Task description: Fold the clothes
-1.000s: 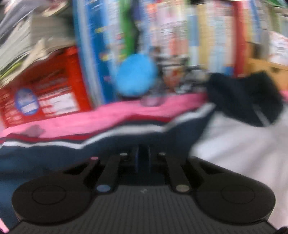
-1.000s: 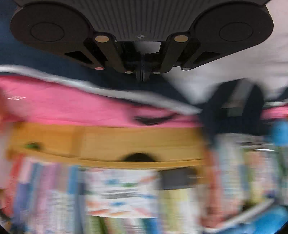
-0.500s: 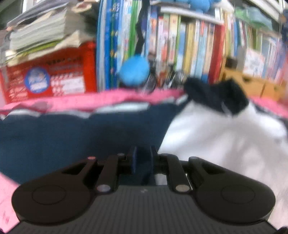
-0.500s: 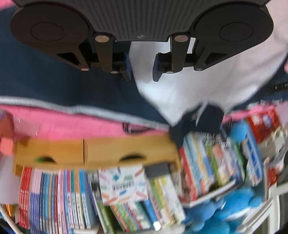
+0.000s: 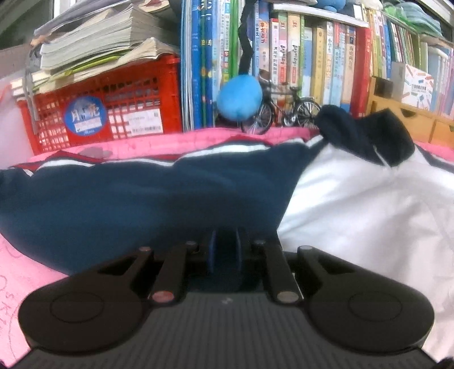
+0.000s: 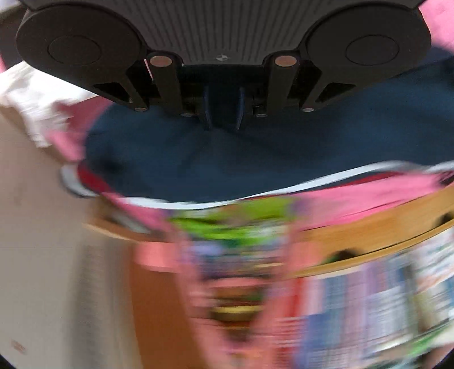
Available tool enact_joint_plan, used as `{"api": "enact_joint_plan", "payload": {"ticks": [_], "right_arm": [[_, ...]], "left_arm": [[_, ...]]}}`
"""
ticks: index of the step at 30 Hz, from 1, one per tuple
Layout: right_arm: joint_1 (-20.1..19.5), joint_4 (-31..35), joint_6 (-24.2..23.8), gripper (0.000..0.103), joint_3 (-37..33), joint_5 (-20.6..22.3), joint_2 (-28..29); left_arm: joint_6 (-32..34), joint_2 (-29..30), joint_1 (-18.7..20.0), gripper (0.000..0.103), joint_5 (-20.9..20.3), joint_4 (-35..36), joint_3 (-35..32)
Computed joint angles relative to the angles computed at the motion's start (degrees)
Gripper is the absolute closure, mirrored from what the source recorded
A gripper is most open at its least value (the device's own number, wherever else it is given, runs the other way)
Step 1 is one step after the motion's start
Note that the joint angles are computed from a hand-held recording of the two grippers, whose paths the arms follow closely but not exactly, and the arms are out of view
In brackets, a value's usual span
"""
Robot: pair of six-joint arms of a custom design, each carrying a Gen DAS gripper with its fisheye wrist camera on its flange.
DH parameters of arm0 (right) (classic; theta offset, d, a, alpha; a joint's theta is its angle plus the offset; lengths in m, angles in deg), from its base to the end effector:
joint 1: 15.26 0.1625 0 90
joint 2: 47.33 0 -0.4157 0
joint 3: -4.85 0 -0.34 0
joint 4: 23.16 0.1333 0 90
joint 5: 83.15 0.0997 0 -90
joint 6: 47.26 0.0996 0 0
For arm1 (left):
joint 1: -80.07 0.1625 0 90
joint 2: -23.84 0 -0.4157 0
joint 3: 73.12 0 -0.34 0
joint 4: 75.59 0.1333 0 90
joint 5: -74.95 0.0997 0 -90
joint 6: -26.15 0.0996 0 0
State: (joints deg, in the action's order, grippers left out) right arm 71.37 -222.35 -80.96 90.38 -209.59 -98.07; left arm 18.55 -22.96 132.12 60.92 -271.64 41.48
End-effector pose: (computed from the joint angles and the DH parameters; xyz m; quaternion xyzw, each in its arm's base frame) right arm 0.0360 -0.6495 0.3649 0.0155 -0.7797 0.4653 0.4187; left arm -0.1300 -0.5406 0.1935 0.0003 0.7715 -0.4632 0.4362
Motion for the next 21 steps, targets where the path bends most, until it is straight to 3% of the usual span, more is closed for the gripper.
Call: {"api": "enact_joint_plan", "payload": {"ticks": [2, 5, 8, 10, 12, 13, 14, 18, 21], "right_arm": [[-0.4, -1.5, -1.9, 0.085, -1.9, -1.9, 1.3], [2.2, -7.9, -9.0, 0.082, -4.9, -8.1, 6.1], [4.1, -7.3, -4.4, 0.078, 2.7, -2.4, 3.2], [6.3, -6.6, -2.7, 0.074, 8.3, 1.2, 1.3], [8.7, -5.2, -3.1, 0.057, 14.5, 5.7, -1.3], [10.0, -4.3, -3.4, 0.044, 17.4, 8.1, -2.5], [11.5, -4.0, -3.8, 0.036, 20.7, 10.7, -3.6], [16.5, -0.9, -2.9, 0.028, 30.6, 17.9, -6.9], [19.4, 0.8, -0.3, 0.024, 35.2, 20.0, -7.3]], "left_arm": [[0.0, 0.0, 0.0, 0.087, 0.1, 0.1, 0.0], [0.1, 0.0, 0.0, 0.087, 0.1, 0.0, -0.1], [-1.3, 0.7, -0.5, 0.087, 3.2, 2.7, -0.6], [-5.6, 0.1, -1.8, 0.089, 4.8, 6.3, 0.6], [-7.1, -0.9, -4.3, 0.087, 3.2, 3.9, 3.6], [-9.0, -1.7, -5.9, 0.087, 2.1, 4.1, 5.3], [-12.9, -2.7, -7.7, 0.086, 1.3, 6.6, 7.0], [-31.1, -6.5, -14.4, 0.080, -3.8, 21.2, 11.9], [-41.7, -7.1, -17.6, 0.075, -8.1, 29.8, 13.2]]}}
